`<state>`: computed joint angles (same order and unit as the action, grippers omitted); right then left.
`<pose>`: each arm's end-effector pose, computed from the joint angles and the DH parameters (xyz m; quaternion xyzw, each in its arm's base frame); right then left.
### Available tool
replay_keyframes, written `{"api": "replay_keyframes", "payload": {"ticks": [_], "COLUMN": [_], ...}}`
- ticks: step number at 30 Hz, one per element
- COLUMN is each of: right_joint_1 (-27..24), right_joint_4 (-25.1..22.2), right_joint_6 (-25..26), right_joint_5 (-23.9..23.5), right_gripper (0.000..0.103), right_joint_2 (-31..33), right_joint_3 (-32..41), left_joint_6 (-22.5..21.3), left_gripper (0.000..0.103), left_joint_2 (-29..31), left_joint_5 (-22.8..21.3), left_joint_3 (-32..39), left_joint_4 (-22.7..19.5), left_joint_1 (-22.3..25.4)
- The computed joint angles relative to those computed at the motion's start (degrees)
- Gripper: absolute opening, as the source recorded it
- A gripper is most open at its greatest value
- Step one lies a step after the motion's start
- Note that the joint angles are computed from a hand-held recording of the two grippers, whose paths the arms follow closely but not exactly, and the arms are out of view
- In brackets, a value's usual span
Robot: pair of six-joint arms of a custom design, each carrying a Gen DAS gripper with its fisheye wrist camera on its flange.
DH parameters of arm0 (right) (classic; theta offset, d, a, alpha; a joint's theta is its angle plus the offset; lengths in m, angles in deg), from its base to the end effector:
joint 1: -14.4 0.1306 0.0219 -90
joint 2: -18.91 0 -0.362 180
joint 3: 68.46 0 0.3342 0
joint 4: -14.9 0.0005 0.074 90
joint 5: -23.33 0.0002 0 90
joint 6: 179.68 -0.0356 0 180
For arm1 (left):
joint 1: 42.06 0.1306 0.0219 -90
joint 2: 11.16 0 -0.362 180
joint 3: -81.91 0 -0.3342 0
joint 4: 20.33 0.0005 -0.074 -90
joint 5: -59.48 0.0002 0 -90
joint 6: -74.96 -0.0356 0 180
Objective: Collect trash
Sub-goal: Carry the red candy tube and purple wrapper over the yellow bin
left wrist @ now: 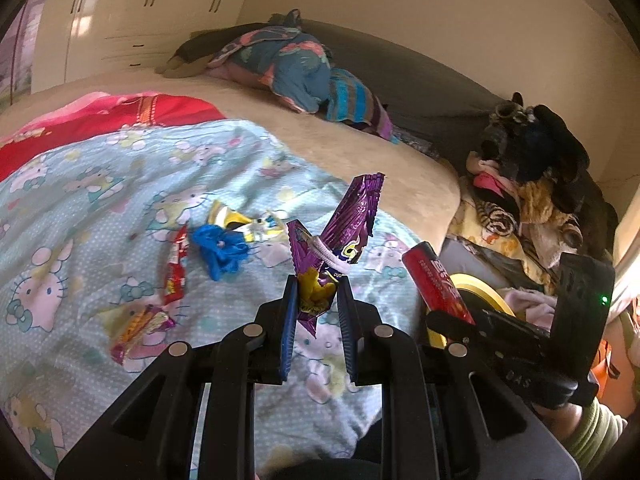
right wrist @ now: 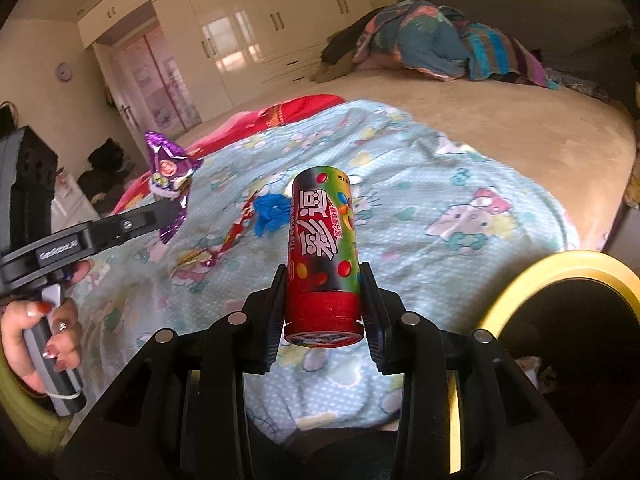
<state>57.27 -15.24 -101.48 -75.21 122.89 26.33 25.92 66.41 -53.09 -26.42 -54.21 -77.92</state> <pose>0.3805 0.3597 0.3591 -0.2721 0.8599 0.2557 0.3482 0.2982 -0.1993 0.3812 -0.1225 0.8834 -0.1197 0.4362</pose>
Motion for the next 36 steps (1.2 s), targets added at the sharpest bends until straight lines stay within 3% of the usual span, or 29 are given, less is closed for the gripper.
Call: {"api": "replay_keyframes", "payload": {"ticks": [23,36], "right_joint_1": [-9.61,-15.69], "right_joint_4": [0.32,-1.19], "right_joint_6": [-1.70,-0.78], "right_joint_5": [3.72,3.66], "right_gripper": [0.028,0.028], "right_joint_2": [-8.59,-9.75], "right_joint_3": [-9.78,-10.91], "left_joint_6": [-6.34,-10.12], "left_gripper": [0.019,0.019], "left_joint_2": [10.32,17.71], "left_joint_5": [2.53,5.11], "left_joint_3": [9.97,16.94], "left_joint_4": [0.54,-0.80], "left_joint_1": [-7.57,-10.69]}}
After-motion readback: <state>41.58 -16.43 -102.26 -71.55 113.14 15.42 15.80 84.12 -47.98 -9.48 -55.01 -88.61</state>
